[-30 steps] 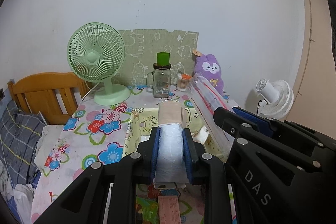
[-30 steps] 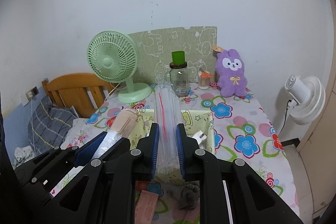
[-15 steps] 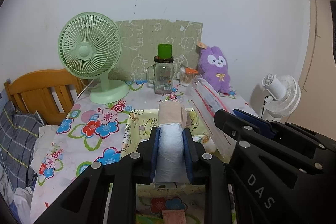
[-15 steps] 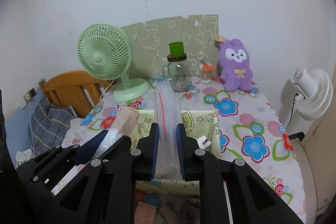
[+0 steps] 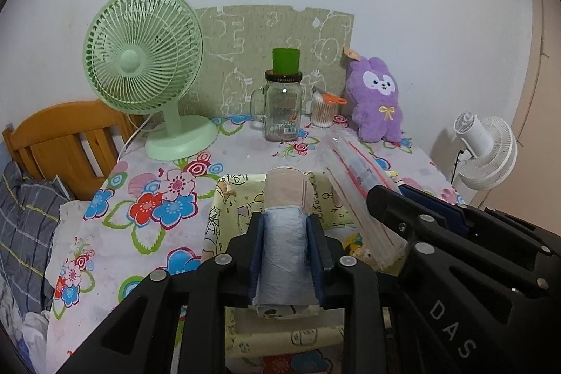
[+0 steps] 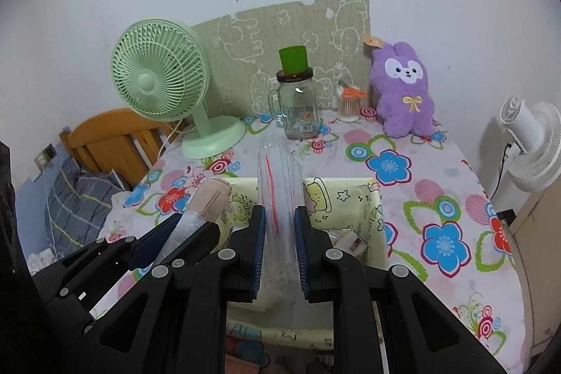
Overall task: Organize soft objects
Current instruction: 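Carry the rolled item and plastic bag over the fabric box with both tools, then open the left tool to drop the rolled item while the right tool releases the bag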
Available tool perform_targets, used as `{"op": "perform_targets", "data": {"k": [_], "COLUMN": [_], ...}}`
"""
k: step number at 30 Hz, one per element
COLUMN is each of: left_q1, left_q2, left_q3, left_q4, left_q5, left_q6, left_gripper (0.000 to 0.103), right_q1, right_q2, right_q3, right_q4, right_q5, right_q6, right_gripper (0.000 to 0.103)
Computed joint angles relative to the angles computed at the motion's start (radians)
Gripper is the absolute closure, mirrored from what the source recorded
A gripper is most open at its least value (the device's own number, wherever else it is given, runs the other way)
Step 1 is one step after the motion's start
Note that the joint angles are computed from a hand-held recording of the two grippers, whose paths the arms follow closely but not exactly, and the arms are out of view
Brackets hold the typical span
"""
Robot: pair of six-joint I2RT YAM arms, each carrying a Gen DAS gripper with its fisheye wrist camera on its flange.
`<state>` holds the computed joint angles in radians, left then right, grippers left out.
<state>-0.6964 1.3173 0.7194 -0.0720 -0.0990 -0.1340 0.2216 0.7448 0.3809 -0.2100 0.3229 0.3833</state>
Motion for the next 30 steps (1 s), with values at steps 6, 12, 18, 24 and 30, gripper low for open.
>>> {"op": "perform_targets", "data": {"k": [6,12,18,24,30], "left_q1": [0.023,0.04,0.042,0.034,0.034], "left_q2": [0.095,0.124,0.13,0.133,0.123], "left_q3": [0.033,0.03,0.027,0.028,0.026], "left_q4": [0.005,0.018,0.022,0.017,0.003], "left_q5": [0.009,0.038,0.057,0.045,0.046], "left_q6": [0.003,0.018,0.037,0.046,0.044], "left_gripper": [0.055,0.03,0.024,0.022,0.021], "right_q1": [-0.054,-0.066,-0.086,-0.102,-0.095], "right_q2": [0.1,0.179,0.236,0.267,0.258], "right_q3": [-0.024,-0.032,-0.032,-0.024,-0.02], "right_q4": [0.113,0.192,0.235,0.239,0.216], "right_q5": [-0.074,-0.092,-0.126,-0.15,-0.143], "right_q6": [-0.007,-0.011,-0.022,-0.022,-0.022], "right_gripper": [0.083,0.083,0.083,0.079,0.077]}}
